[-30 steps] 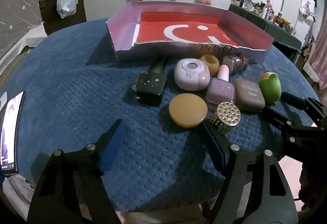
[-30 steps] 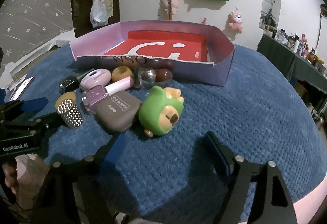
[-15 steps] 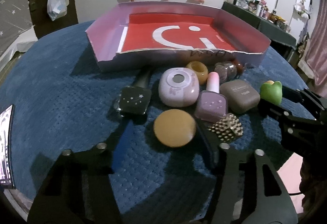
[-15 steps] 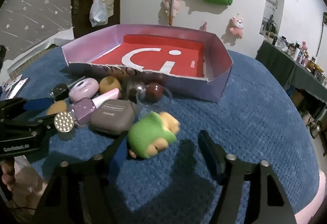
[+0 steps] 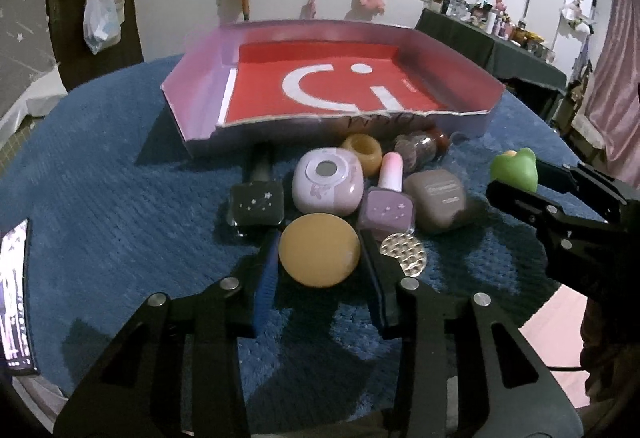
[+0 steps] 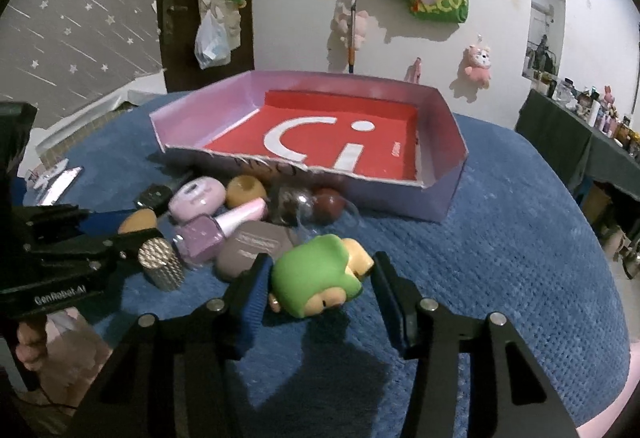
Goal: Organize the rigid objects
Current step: 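Grasp the tan round compact with the left gripper while the right grasps the green figurine, then carry the tan compact and green figurine over the red tray with both grippers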
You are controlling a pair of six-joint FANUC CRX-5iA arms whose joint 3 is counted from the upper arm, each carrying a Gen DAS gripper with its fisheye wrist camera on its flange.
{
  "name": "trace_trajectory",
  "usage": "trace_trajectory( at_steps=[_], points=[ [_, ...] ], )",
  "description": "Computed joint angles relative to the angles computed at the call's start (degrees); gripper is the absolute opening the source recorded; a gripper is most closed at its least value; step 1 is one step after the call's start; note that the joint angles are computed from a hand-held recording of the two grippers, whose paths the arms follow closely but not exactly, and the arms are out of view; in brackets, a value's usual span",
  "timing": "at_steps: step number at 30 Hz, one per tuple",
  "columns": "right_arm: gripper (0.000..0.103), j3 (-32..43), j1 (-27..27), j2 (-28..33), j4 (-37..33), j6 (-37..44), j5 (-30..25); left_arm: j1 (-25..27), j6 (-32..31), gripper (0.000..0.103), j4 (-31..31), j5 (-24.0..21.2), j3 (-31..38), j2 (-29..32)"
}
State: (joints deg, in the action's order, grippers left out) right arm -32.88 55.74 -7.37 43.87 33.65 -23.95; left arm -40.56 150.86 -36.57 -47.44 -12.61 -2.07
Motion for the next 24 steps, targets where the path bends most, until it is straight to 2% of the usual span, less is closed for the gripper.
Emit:
trace_trajectory(
  at_steps=[5,9,14,24],
  points=[
    [0.054,0.9,-0.1,-0.3,-1.1,0.4,1.1,-0.2,-0.4,0.036,-1.8,-0.4,0.6,-1.3],
    [0.054,3.9,-0.1,0.4,-8.0,5.7,0.9,0.5,-1.1,0.036,-2.7,-0.3,1.2,-2.0],
    [0.054,6.4,-0.5,1.4,-11.7,8.6,0.4,1.1,-2.4,0.036,-4.2,-0.2,2.8,-1.9],
    [0.054,11.0,-2.2,4.0,-15.4,12.1,-0.3,5.2,-6.2,0.036,-2.0,3.7,4.5,-1.1]
  ],
)
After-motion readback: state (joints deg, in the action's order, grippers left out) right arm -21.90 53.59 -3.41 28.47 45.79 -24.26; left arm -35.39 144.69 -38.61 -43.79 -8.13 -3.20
